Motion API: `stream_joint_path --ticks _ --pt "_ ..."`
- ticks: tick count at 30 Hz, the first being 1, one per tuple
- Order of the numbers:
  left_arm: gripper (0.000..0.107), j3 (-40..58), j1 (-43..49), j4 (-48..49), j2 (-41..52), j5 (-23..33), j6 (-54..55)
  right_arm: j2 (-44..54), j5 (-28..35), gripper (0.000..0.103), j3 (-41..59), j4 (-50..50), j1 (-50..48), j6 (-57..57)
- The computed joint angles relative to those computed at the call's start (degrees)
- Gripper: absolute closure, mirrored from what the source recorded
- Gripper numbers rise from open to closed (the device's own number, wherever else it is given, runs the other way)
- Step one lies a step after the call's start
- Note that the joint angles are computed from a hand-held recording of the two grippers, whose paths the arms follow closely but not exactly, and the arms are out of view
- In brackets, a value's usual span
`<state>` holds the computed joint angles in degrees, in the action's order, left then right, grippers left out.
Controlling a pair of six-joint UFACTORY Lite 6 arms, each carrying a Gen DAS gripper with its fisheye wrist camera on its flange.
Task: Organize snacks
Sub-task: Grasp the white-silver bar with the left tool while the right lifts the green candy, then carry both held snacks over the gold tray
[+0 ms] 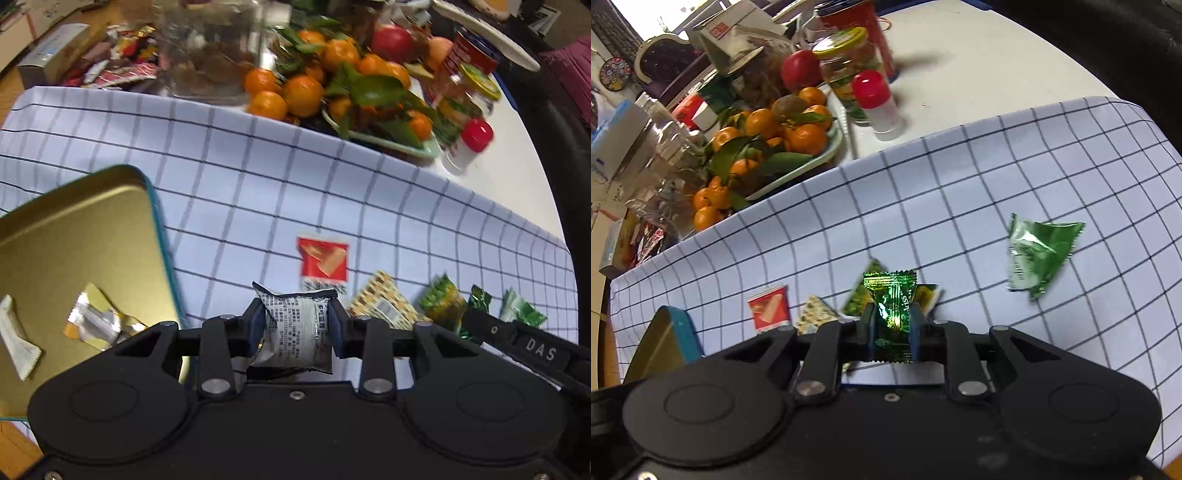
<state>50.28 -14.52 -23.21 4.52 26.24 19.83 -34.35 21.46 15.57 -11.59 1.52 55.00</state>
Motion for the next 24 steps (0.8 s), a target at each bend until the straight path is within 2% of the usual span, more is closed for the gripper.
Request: stream_joint_path --ticks 8,12,19,24 --pt "0.063 4.5 9.8 -0.7 2.6 -0.2 2.6 9.9 -2.6 0.084 6.4 -20.6 13.4 26.7" --pt "0.063 7.5 13.5 1.6 6.1 -0.1 0.5 13.1 -2.6 0.084 9.6 -28.5 19.3 37.2" --pt "0.063 10.9 19.6 1.7 9.2 0.3 2.9 22.7 -1.2 0.083 16.8 -45.5 27.8 53.7" --pt "0.063 14.3 23.4 1.9 11.9 1.2 2.7 29.4 -2.3 0.084 21.8 -54.5 31.0 63.9"
